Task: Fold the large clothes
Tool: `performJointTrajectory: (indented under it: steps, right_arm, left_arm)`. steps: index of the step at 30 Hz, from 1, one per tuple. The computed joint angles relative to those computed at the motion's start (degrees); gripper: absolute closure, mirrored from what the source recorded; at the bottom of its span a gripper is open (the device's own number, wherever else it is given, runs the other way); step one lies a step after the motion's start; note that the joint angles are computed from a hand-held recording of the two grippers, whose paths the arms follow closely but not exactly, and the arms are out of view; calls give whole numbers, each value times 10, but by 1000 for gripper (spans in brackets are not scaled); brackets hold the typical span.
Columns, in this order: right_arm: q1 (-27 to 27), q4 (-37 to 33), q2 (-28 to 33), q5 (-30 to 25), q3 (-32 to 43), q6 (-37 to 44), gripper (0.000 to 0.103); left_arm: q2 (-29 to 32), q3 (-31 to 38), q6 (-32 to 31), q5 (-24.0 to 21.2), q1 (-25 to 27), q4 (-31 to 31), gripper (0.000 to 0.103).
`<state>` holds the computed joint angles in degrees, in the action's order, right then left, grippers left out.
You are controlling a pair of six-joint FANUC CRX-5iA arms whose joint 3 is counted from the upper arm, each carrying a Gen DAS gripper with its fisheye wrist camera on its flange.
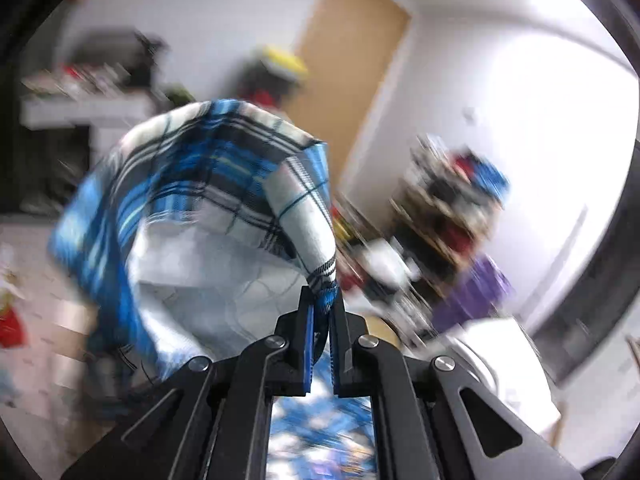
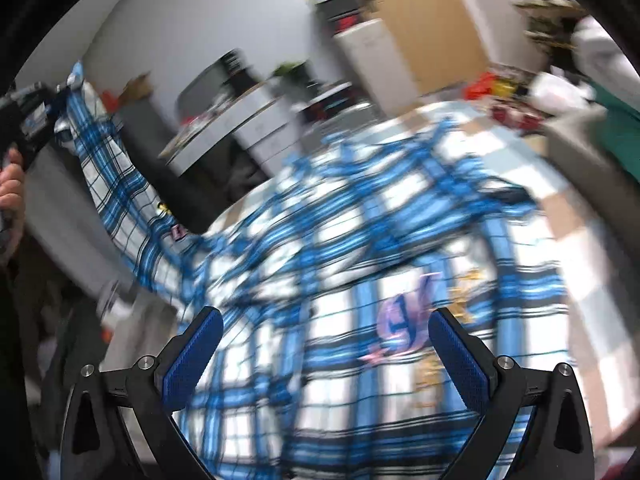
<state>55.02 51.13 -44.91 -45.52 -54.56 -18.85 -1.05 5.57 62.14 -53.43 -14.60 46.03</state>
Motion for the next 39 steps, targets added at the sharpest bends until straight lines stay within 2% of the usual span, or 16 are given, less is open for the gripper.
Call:
performJointTrajectory:
  steps: [4, 7, 9, 11, 13, 17, 19, 23, 25, 27, 30, 33, 36, 37, 38, 39]
  right_arm:
    - [-29, -34, -40, -35, -17, -41, 0]
    - [-67, -72, -66, -23, -28, -48, 0]
    - [-81, -93, -72, -24, -28, -42, 0]
    - [-104, -121, -76, -11, -28, -29, 0]
    - [-132, -150, -76, 22, -28, -14, 0]
    - [-136, -161, -58, 54, -22, 2, 0]
    - [-137, -165, -41, 66, -14, 22, 0]
    - [-130, -156, 6, 62, 20, 72, 0]
    - [-141, -179, 52, 47, 67, 160, 0]
    - [-163, -211, 97, 38, 115, 271, 0]
    - [-228, -224, 197, 3, 206, 408, 0]
    - [-306, -317, 296, -18, 306, 543, 0]
    - [-362, -383, 376, -43, 381, 610, 1]
    - [-372, -398, 392, -48, 394, 621, 3]
    - [-382, -416, 408, -55, 408, 635, 11]
    - [-386, -431, 420, -66, 418, 646, 33]
  left_arm:
    - [136, 28, 57, -85, -57, 54, 101]
    - [191, 61, 99, -147, -70, -1, 93]
    - [171, 21, 56, -141, -64, 2, 75]
    - [140, -37, -11, -140, -48, 60, 37]
    - [81, -114, -61, -120, -14, 90, 22]
    - [5, -160, -44, -73, 31, -22, 21]
    - [-13, -180, 3, -54, 66, -104, 21]
    - [6, -223, 61, -56, 120, -122, 21]
    - [24, -228, 72, -61, 132, -126, 21]
    - [16, -238, 43, -48, 134, -109, 21]
    - [18, -232, 53, -32, 128, -124, 21]
    - [15, -221, 78, -20, 121, -174, 21]
    - [21, -206, 91, -7, 109, -212, 21]
    - [23, -200, 95, -8, 107, -222, 21]
    - [26, -196, 99, -7, 107, -227, 21]
    - [32, -193, 119, 4, 93, -238, 21]
